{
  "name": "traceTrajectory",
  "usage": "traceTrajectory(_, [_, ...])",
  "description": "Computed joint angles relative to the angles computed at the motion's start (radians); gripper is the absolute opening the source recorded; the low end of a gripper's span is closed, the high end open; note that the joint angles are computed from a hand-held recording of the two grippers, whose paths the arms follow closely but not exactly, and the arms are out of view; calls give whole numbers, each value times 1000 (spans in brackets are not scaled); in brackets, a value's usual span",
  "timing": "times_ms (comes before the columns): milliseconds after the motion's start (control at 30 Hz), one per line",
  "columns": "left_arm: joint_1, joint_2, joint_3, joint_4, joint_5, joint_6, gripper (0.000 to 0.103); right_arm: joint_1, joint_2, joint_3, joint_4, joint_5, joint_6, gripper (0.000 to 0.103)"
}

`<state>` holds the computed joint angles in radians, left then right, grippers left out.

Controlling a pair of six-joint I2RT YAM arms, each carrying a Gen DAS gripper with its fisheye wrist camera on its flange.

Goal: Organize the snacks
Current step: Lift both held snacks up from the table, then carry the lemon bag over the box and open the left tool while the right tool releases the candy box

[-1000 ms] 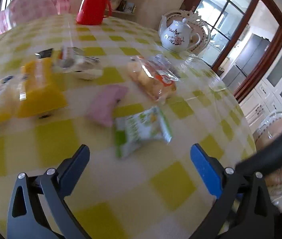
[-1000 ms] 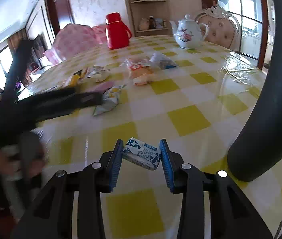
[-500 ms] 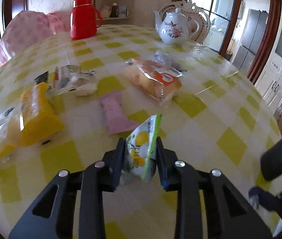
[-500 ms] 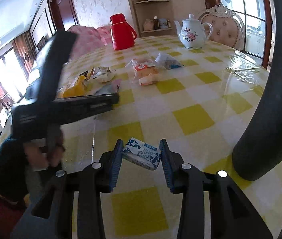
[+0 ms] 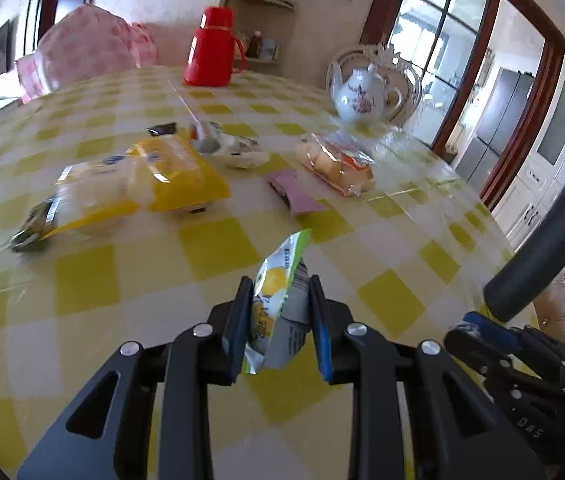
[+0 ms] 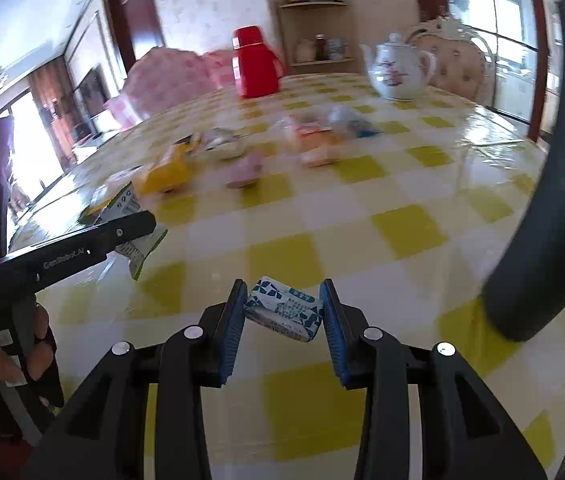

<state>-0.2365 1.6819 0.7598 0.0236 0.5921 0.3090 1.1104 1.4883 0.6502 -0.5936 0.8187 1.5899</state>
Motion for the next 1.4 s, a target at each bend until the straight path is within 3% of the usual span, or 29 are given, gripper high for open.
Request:
traceTrajectory(333, [200, -150, -112, -81, 122, 145, 28, 38, 138, 181, -16, 7, -85, 37])
traceTrajectory(633, [431, -195, -109, -256, 187, 384, 28, 49, 275, 340, 26, -10, -210, 37])
traceTrajectory(1100, [742, -60, 21, -435, 234, 676, 28, 84, 519, 659, 57, -62, -416, 37])
traceTrajectory(1400, [921, 52, 180, -535, 257, 772, 28, 104, 699, 922, 90, -139, -593, 37])
